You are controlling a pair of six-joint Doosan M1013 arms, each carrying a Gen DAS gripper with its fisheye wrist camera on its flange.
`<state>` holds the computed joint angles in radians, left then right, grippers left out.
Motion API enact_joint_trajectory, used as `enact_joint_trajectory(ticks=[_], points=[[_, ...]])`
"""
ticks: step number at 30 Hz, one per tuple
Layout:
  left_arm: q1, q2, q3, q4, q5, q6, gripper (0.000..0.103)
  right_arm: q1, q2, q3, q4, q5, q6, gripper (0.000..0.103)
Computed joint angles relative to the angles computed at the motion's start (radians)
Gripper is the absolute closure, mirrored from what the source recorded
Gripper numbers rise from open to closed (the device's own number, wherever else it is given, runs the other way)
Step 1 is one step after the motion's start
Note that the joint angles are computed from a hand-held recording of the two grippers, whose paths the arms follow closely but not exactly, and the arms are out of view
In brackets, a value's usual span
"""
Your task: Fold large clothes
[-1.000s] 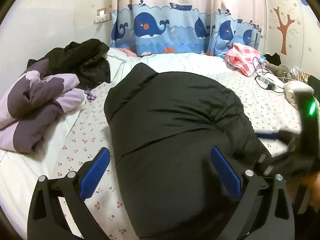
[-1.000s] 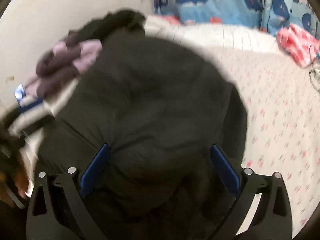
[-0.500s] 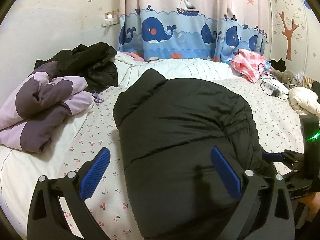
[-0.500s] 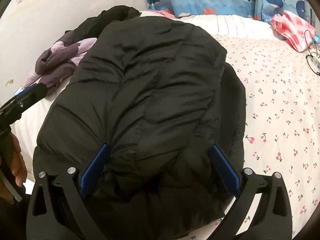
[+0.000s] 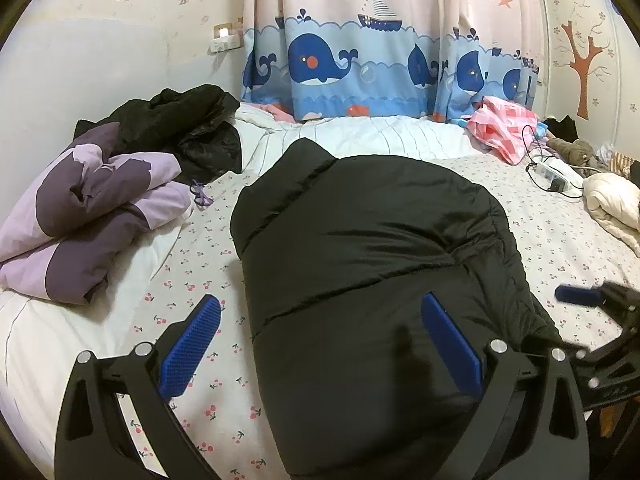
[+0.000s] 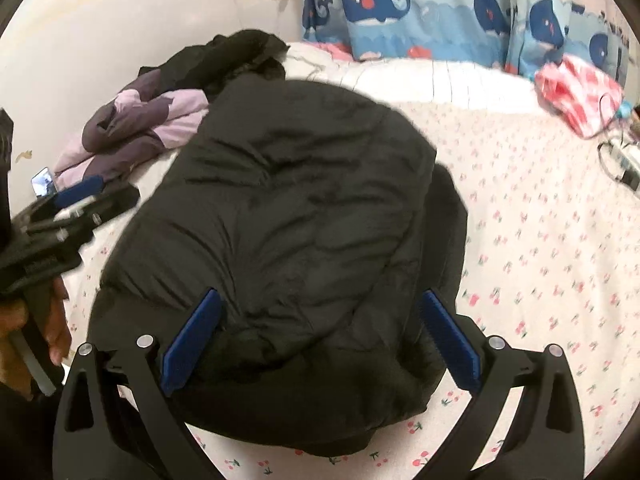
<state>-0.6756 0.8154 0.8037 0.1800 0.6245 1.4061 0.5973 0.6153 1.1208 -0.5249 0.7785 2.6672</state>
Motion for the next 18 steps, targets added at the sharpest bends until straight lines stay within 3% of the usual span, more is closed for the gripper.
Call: enact_joint_trajectory(ticks=[8,11,15,18], points=[[0.001,0.007,-0.017,0.010,0.024,-0.005,0.007,0.012,0.085,-0.137,0.045,0.176,-0.016,0.007],[0.003,0.018,-0.039,0.017,0.067,-0.019,0.007,0.000,0.078,-0.123,0.123,0.152,-0.059,0.007],[0.019,0.038,-0.081,-0.073,0.126,-0.014,0.007,-0.001,0.035,-0.094,-0.058,0.096,0.094,0.007],[0.032,0.048,-0.105,-0.142,0.154,-0.028,0.007,-0.024,0.082,-0.222,-0.049,0.155,-0.001,0.007]])
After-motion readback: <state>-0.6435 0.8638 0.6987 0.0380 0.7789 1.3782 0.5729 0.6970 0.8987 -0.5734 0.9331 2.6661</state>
